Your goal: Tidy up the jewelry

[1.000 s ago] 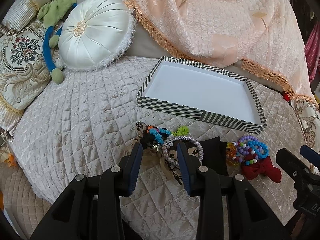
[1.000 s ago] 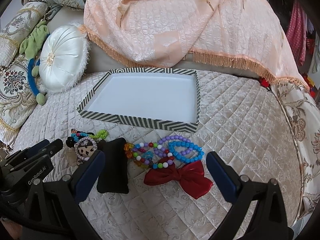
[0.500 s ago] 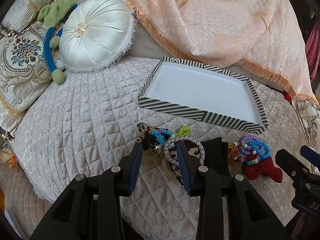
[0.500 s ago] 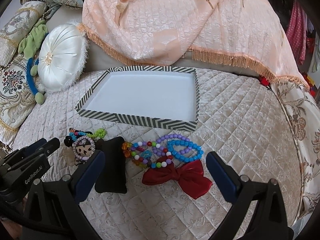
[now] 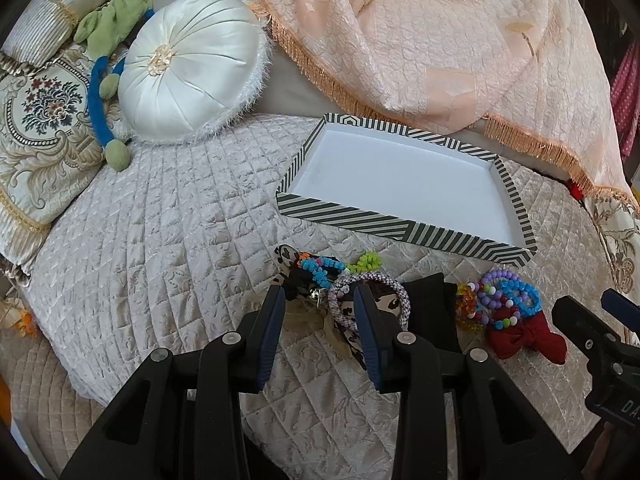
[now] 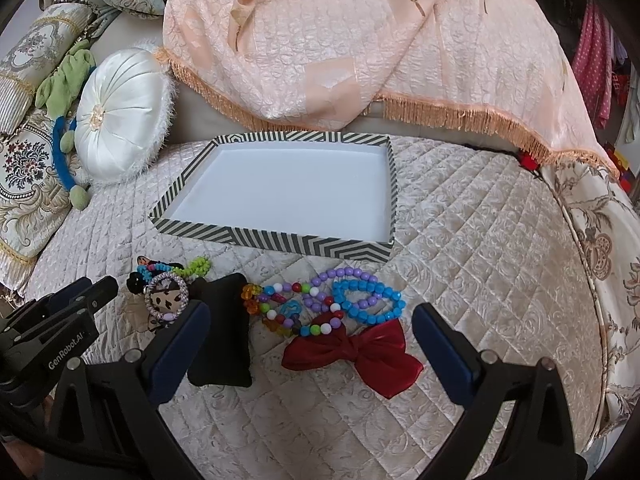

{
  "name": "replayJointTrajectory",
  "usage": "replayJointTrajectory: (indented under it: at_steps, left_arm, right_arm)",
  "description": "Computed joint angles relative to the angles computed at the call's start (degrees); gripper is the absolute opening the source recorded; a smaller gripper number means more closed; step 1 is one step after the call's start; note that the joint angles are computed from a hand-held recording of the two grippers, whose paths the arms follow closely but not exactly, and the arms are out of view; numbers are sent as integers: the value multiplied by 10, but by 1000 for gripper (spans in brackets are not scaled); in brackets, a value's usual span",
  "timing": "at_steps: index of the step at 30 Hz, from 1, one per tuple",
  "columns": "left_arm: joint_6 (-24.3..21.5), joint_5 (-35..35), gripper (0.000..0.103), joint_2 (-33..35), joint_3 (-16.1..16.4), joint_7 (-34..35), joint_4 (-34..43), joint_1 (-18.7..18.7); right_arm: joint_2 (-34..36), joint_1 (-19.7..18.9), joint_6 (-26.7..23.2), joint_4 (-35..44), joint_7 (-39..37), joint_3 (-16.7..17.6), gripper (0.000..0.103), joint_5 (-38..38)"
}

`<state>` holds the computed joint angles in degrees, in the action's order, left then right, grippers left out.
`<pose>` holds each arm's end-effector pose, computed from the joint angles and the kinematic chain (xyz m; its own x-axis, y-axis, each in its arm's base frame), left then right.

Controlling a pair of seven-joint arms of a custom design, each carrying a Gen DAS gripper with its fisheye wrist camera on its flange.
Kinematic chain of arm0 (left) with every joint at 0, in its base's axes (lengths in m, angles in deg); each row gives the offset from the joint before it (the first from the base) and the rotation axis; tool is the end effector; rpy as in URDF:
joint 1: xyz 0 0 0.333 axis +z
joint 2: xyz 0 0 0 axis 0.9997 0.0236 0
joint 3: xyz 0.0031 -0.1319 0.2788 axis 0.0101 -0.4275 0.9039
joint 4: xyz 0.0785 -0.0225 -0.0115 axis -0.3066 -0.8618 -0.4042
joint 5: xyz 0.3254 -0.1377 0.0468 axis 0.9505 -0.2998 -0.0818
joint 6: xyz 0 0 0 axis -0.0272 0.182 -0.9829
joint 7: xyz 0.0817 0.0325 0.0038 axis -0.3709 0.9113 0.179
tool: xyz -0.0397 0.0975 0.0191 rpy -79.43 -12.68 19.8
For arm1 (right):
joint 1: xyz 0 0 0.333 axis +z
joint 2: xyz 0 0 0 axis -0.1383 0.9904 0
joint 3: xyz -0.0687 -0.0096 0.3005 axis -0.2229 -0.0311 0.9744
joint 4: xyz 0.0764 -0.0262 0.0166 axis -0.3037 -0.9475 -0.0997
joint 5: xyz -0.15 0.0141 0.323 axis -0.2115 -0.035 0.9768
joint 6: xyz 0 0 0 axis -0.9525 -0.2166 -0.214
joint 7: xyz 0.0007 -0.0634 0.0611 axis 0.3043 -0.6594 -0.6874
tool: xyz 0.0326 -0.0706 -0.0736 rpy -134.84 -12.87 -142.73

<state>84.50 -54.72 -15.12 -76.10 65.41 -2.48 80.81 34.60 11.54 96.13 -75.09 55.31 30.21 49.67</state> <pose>0.6113 -0.1305 0.6147 0.2020 -0.9788 0.0347 -0.7500 -0.1774 -0.6372 0.6299 0.2615 0.6095 0.1654 -0.9802 -0.1090 -0.7282 -0.0468 -0.6838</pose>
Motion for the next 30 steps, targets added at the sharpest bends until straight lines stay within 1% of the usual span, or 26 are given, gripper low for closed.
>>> replayJointTrajectory:
  at_steps: [1, 2, 5, 6, 7, 8, 10, 11, 18, 30]
  left_arm:
    - [-1, 1, 17, 1, 0, 0, 1, 0]
    - [-3, 2, 17, 3, 0, -1, 4, -2]
    - [-4, 1, 17, 3, 0, -1, 4, -2]
    - [-4, 1, 17, 4, 0, -1, 5, -2]
    - [-5, 2, 17, 4, 0, -2, 6, -2]
    - [-5, 2, 17, 4, 1, -2, 6, -2]
    - [-5, 1, 17, 5, 1, -1, 6, -2]
    - [-6, 2, 17, 5, 1, -1, 7, -3]
    - [-5, 2, 17, 5, 1, -2, 6, -3]
    - [3, 1, 17, 2, 1, 0, -3, -2]
  right_arm:
    - [-1, 1, 5, -3, 2, -1, 102, -3]
    - [-2, 2, 20, -12, 4, -4, 102, -10]
    - [0, 0, 16, -8, 3, -2, 102, -5]
    - [2, 1, -2, 1, 1, -2, 102, -6]
    - [2, 1, -1, 1, 1, -2, 102, -7]
    - [4, 1, -13, 8, -2, -1, 102, -6]
    - [3, 1, -7, 4, -2, -1, 102, -4]
    - [0, 0, 12, -6, 2, -2, 102, -4]
    - [1, 0, -4, -1, -1, -2, 102, -5]
    - [-1, 1, 0, -8, 3, -3, 102, -9]
